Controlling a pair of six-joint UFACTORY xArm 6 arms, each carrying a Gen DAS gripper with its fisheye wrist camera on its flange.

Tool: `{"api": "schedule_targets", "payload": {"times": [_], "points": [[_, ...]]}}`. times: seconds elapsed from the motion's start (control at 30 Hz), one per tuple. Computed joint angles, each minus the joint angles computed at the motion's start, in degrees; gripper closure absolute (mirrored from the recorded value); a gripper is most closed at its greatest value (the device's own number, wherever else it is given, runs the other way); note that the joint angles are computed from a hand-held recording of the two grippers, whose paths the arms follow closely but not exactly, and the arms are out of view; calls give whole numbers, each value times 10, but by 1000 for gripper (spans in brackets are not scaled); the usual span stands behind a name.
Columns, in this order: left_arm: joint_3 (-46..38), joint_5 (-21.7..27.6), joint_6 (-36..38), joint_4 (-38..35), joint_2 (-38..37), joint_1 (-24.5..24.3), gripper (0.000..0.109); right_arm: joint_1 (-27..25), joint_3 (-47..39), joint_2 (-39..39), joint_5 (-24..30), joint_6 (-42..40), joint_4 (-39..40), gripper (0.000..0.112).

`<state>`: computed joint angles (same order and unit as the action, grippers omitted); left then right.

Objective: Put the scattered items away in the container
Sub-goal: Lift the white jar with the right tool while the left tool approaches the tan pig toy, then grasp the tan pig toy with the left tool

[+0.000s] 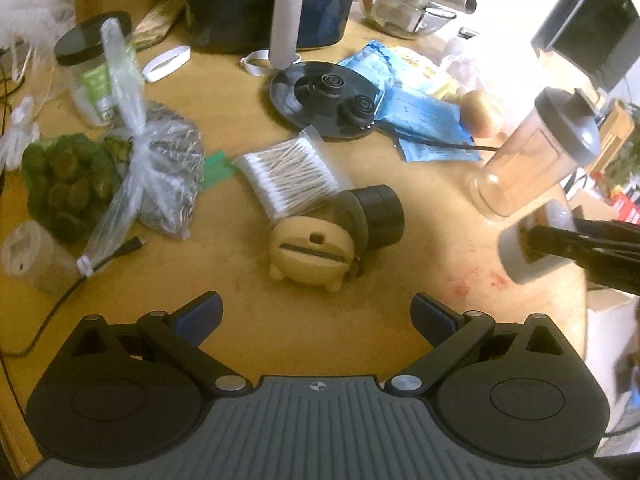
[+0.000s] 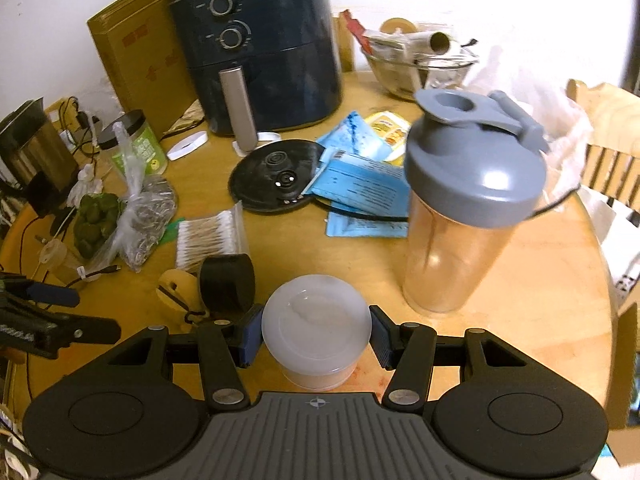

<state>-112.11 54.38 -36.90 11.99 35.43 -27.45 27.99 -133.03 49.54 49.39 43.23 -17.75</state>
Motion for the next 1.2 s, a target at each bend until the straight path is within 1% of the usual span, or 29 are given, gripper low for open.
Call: {"api": "schedule_targets", "payload": {"times": [0.1, 0.27, 0.37, 0.53, 0.6, 0.77, 0.9, 0.93, 0.97, 1.03, 1.2], "points": [[-21, 0, 9, 24, 22, -2, 6, 1, 37, -23, -7, 27, -15, 55], [-88, 22, 36, 53, 77, -7, 6, 2, 84, -54, -10, 66, -35, 55], [-137, 44, 49, 48, 114, -7, 6, 3, 114, -74, -10, 91, -49, 55], [-200, 63, 67, 29, 164, -3, 6, 3, 162, -109, -4, 133, -71, 55], [-235, 81, 71, 24, 189, -1, 6, 4, 174, -118, 0, 147, -77, 55], [-298, 107, 57, 17, 236, 7, 6, 7, 195, -134, 6, 173, -90, 55], [-319, 109, 57, 19, 252, 8, 6, 10, 210, -144, 8, 190, -96, 55], [-329, 115, 58, 22, 258, 8, 8, 10, 213, -146, 9, 194, -97, 55], [-337, 120, 61, 24, 263, 7, 19, 11, 215, -148, 10, 197, -97, 55], [-385, 147, 73, 15, 290, 7, 29, 12, 221, -152, 12, 204, -100, 55], [-318, 112, 71, 27, 254, 5, 31, 14, 230, -159, 16, 216, -106, 55]]}}
